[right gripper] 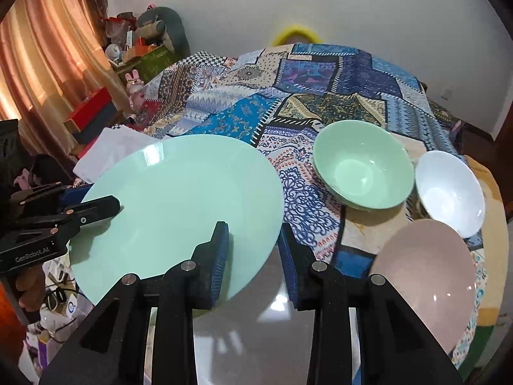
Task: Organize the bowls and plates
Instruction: 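Carry the mint-green plate with the left gripper over the white plate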
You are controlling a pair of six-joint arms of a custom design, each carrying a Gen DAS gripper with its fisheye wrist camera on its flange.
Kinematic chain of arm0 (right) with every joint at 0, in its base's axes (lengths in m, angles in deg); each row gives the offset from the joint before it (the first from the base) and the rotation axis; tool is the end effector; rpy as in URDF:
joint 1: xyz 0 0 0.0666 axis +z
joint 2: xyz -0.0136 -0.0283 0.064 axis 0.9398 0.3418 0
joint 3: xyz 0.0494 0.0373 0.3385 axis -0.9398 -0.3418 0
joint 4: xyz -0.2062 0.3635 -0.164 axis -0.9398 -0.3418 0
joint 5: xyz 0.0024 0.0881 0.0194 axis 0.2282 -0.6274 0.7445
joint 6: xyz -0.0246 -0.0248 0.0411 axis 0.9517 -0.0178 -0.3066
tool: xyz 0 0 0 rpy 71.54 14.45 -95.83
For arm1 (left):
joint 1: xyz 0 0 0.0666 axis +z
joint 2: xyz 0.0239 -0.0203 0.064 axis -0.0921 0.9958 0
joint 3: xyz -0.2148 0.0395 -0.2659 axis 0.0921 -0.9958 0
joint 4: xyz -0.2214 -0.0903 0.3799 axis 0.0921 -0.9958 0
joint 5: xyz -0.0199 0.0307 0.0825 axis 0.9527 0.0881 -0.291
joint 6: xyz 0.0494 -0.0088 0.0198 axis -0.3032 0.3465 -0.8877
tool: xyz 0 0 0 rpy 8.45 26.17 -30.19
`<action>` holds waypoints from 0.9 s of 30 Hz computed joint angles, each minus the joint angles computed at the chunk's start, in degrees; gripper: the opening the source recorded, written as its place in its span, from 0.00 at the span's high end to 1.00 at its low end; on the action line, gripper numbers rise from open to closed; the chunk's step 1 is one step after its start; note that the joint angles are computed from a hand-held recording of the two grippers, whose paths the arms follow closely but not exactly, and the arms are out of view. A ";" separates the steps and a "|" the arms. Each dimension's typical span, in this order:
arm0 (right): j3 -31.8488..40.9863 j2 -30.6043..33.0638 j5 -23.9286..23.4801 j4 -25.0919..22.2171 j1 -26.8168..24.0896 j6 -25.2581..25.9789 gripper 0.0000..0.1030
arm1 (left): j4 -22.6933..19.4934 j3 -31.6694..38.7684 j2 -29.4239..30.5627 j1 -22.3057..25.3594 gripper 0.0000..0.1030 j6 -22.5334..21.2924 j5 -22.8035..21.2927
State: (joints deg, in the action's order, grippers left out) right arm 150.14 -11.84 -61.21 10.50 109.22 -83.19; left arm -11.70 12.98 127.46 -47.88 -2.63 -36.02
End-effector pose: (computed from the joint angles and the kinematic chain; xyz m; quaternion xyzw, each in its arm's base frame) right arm 0.3483 0.2824 0.4033 -0.1801 0.9204 0.1517 0.3122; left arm 0.3326 -0.2946 0.4231 0.0521 0.9408 -0.0962 0.3210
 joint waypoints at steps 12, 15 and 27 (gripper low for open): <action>-5.03 -6.66 0.16 0.52 -0.03 -1.43 0.72 | -1.47 1.58 -0.12 -4.62 0.63 1.77 -2.82; -6.25 -8.03 0.19 0.43 -0.01 -1.49 0.72 | -1.63 1.54 -0.18 -5.61 0.63 2.51 -3.16; -11.33 -12.80 -1.56 0.56 -0.56 -2.93 0.72 | -1.37 0.09 -0.25 -8.26 0.63 5.08 -2.10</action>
